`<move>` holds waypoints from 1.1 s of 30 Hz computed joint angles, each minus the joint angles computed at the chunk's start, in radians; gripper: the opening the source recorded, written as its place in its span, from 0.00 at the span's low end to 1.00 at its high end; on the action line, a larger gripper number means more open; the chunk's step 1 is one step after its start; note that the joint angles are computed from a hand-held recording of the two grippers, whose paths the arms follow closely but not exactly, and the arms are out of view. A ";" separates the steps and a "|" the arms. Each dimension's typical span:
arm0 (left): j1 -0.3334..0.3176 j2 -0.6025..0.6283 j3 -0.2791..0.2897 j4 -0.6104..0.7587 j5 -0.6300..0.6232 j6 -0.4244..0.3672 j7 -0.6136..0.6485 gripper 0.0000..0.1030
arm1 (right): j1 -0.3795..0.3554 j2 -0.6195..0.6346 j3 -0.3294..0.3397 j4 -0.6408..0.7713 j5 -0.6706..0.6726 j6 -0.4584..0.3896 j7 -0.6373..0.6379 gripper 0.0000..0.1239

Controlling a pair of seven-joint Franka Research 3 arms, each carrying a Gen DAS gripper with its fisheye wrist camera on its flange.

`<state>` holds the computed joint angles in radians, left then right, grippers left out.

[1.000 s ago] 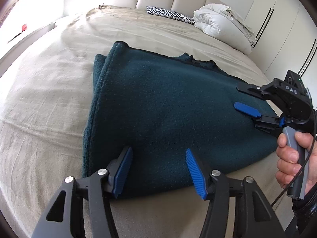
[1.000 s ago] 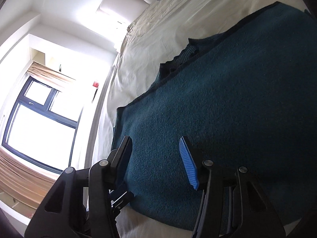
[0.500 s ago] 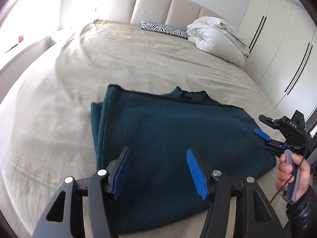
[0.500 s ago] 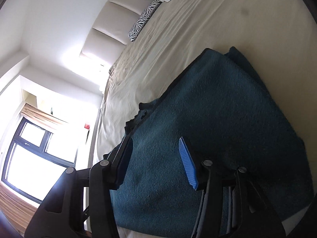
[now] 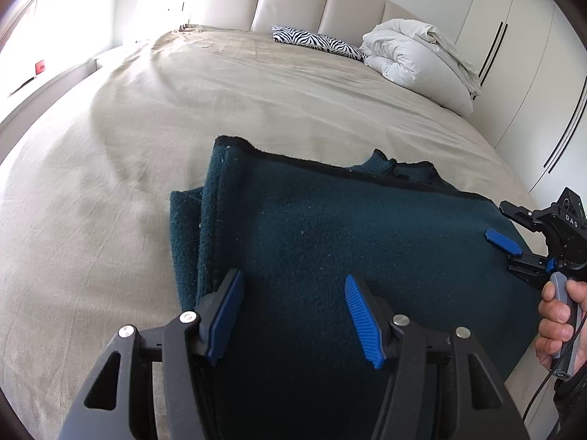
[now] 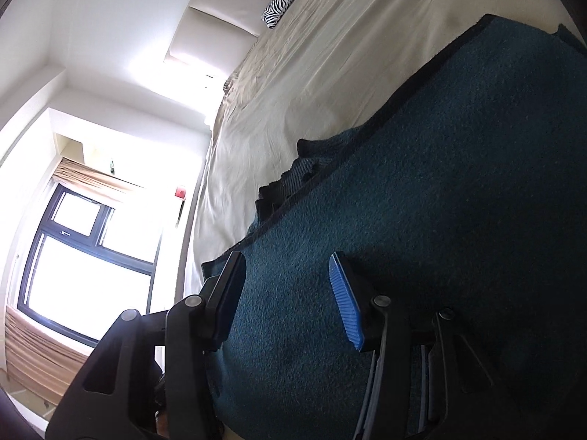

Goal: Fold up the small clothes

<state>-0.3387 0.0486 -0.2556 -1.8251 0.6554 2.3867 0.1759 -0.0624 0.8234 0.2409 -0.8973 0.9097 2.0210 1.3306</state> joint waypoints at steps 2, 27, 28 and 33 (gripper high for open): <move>0.007 -0.019 0.005 -0.032 -0.004 0.044 -0.017 0.58 | -0.011 -0.017 -0.021 -0.021 -0.006 0.035 0.019 0.37; 0.019 -0.292 0.059 -0.517 -0.448 0.680 -0.158 0.67 | -0.023 -0.249 -0.062 -0.272 0.057 -0.106 -0.136 0.40; -0.004 -0.282 0.079 -0.513 -0.492 0.685 -0.121 0.68 | -0.012 -0.244 -0.061 -0.262 0.051 -0.126 -0.136 0.40; -0.228 -0.223 0.276 -0.509 -0.795 0.800 0.115 0.68 | 0.020 -0.227 -0.046 -0.242 0.070 -0.196 -0.129 0.40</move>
